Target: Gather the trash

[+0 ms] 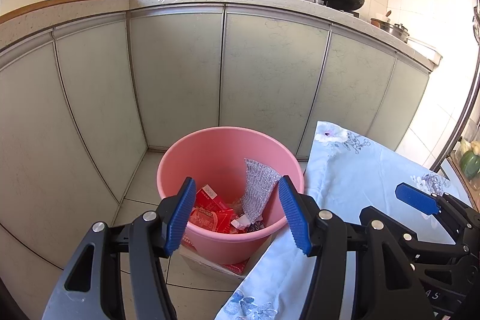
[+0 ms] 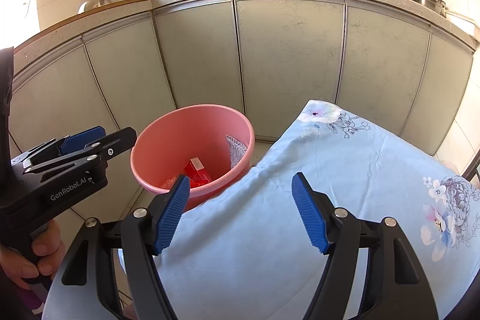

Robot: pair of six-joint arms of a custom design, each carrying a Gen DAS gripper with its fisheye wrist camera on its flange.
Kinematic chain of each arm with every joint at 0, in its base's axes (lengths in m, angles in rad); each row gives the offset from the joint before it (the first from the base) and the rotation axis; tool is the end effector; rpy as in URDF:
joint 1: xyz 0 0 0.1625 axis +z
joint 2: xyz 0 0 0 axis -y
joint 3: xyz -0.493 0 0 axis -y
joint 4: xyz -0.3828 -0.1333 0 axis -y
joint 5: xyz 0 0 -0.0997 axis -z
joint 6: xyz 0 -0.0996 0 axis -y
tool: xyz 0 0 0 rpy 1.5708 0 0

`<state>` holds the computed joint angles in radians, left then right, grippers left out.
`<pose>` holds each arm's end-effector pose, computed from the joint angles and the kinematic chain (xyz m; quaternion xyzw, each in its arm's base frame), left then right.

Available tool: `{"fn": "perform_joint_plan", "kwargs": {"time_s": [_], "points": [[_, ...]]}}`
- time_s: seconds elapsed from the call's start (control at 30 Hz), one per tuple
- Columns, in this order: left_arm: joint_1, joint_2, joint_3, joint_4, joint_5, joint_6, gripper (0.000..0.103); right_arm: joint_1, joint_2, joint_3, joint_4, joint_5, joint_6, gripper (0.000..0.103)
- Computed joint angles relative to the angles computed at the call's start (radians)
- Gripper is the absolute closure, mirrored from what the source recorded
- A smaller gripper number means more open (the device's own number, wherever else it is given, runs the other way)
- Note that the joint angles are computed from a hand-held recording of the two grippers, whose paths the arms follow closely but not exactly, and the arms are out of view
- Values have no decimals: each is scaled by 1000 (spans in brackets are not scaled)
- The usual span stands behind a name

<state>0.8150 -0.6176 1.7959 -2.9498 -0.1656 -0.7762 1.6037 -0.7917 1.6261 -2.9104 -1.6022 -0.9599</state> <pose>-0.2769 -0.6313 0.0981 -0.0725 0.7586 -0.5008 0.4104 0.1544 -0.7342 0.1908 0.4576 -0.8532 0.2167 0.1253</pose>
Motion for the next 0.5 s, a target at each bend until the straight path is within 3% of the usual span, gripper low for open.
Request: {"fn": "perform_joint_plan", "kwargs": {"time_s": [0.5], "points": [[3, 1, -3, 10, -3, -1, 46, -2, 0, -1, 5, -2, 5, 32]]}}
